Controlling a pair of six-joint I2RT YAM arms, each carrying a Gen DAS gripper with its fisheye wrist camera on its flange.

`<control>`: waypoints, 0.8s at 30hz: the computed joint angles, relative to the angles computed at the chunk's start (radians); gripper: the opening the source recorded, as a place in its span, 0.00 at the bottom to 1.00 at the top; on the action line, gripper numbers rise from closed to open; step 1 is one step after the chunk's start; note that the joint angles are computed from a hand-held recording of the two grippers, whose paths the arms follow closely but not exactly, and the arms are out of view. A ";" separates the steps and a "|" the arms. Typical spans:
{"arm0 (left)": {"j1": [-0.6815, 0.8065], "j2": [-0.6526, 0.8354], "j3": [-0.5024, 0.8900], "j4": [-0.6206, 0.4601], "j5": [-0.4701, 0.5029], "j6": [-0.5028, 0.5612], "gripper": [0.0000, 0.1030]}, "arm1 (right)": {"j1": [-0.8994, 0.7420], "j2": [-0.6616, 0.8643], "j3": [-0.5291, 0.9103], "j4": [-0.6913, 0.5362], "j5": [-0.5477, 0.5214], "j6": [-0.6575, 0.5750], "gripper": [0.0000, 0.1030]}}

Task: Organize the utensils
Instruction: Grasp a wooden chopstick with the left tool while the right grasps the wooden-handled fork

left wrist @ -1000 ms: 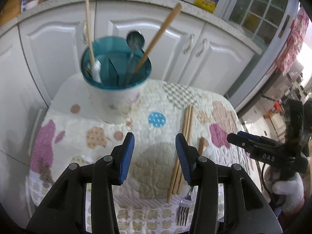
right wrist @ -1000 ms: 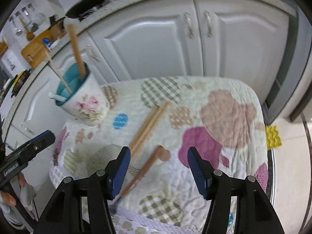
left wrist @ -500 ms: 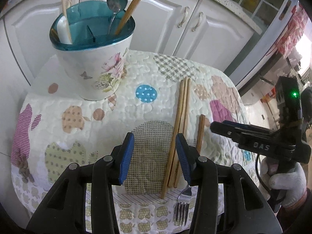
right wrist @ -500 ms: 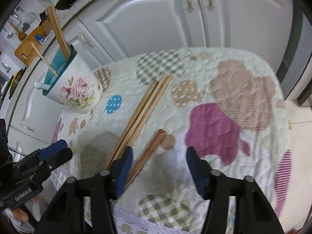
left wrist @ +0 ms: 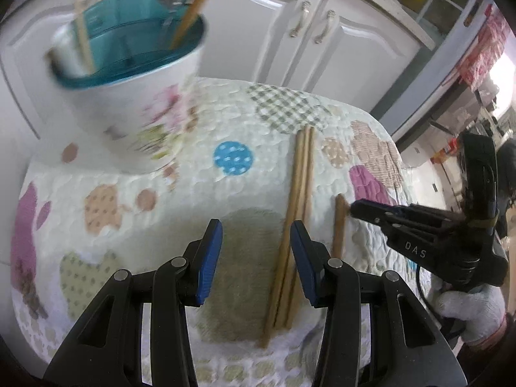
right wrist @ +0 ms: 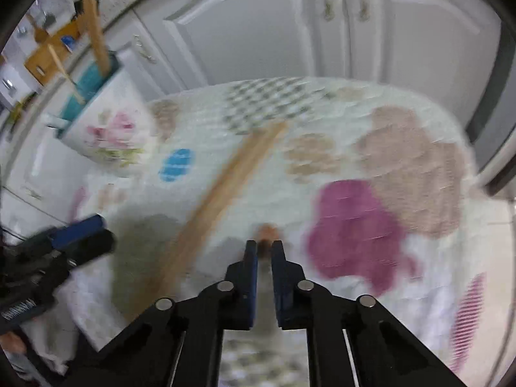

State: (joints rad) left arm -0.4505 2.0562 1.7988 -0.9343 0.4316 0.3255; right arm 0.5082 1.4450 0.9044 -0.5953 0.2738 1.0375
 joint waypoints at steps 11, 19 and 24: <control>-0.137 0.297 0.370 -0.109 -0.057 -0.096 0.36 | -0.077 -0.254 -0.214 0.092 -0.090 0.092 0.27; -0.157 0.319 0.390 -0.066 -0.135 -0.088 0.31 | -0.102 -0.239 -0.201 0.138 -0.138 0.069 0.29; -0.125 0.309 0.389 -0.078 -0.130 -0.106 0.29 | -0.101 -0.207 -0.177 0.151 -0.142 0.053 0.32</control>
